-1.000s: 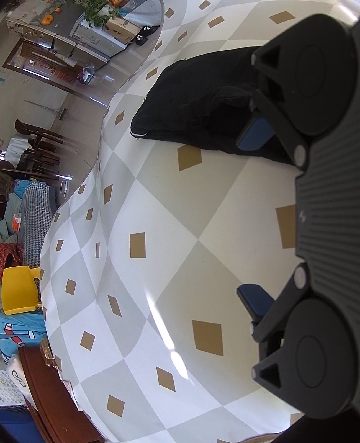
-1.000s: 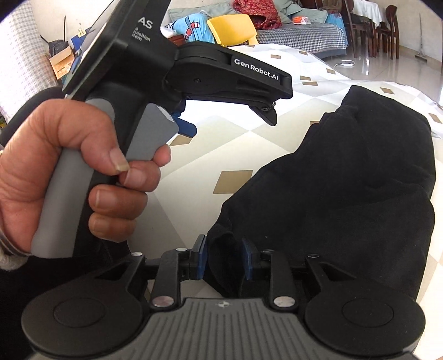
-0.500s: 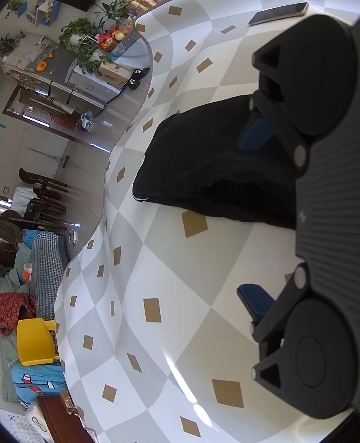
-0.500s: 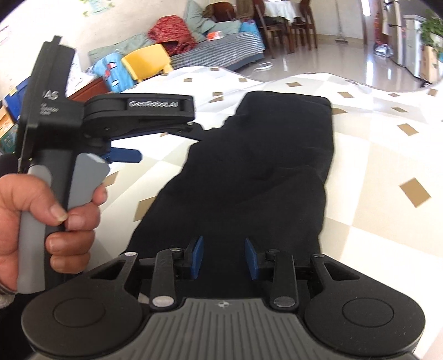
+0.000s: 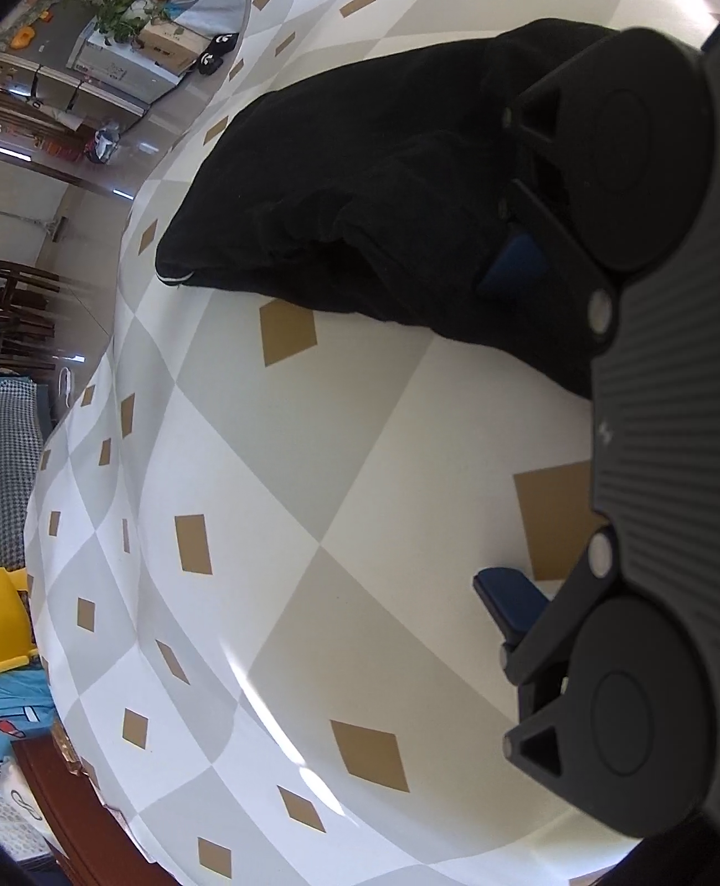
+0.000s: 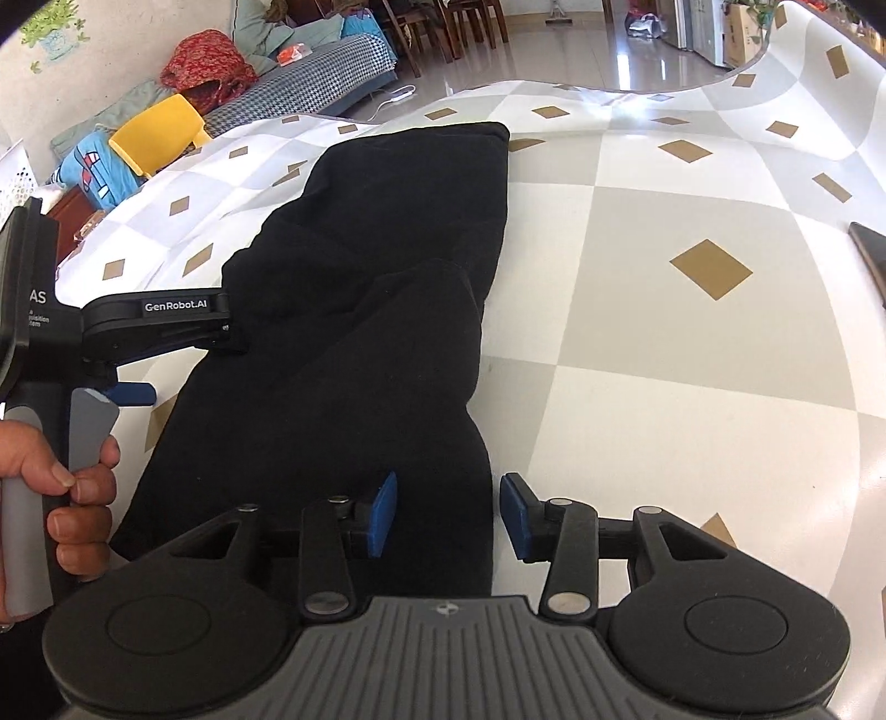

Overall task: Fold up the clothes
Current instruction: 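Withdraw the open right gripper from the folded black strip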

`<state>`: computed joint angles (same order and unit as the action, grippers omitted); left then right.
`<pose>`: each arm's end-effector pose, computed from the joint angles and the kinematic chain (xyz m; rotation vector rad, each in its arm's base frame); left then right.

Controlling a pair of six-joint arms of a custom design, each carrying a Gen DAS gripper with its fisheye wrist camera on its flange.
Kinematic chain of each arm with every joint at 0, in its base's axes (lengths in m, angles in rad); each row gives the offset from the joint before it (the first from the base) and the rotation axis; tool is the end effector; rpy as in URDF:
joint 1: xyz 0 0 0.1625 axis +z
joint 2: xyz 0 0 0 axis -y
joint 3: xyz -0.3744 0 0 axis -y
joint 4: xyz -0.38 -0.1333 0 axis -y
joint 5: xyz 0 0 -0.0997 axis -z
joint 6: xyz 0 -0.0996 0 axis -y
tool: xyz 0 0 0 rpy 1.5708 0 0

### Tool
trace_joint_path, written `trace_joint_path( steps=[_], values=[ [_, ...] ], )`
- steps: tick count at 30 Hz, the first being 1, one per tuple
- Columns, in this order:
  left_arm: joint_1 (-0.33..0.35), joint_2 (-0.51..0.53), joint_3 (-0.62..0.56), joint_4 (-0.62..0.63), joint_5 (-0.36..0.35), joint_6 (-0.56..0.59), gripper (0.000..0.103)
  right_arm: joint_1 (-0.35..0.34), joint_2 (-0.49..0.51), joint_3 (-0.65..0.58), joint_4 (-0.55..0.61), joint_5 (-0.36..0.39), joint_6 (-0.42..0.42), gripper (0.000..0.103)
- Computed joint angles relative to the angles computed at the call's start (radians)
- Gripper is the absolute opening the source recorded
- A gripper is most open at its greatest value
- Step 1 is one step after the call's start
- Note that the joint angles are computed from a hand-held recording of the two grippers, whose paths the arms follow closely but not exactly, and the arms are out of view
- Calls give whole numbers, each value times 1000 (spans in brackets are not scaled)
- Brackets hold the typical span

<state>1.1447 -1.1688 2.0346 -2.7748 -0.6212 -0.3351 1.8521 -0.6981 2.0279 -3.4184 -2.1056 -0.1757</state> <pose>-0.0140 -0.5493 0.1960 -0.0952 2.2637 -0.7887 0.2199 -0.4637 0.0090 0.3972 -2.5246 0.7110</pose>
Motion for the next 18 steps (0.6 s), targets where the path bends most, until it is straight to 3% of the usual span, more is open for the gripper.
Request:
trace_joint_path(
  steps=[5,9,12,18],
  values=[
    [-10,5,10,-1,26,17,103,19,21,1,-20,-35,-49,41],
    [-15,5,16,-2,29,24,103,30,33,-1,-34,-76,-68,18],
    [-20,5,21,-3,29,34,103,30,28,7,-32,-85,-55,10],
    [-33,5,32,-8,45,45,103,43,25,24,-28,-115,-61,7]
  ],
)
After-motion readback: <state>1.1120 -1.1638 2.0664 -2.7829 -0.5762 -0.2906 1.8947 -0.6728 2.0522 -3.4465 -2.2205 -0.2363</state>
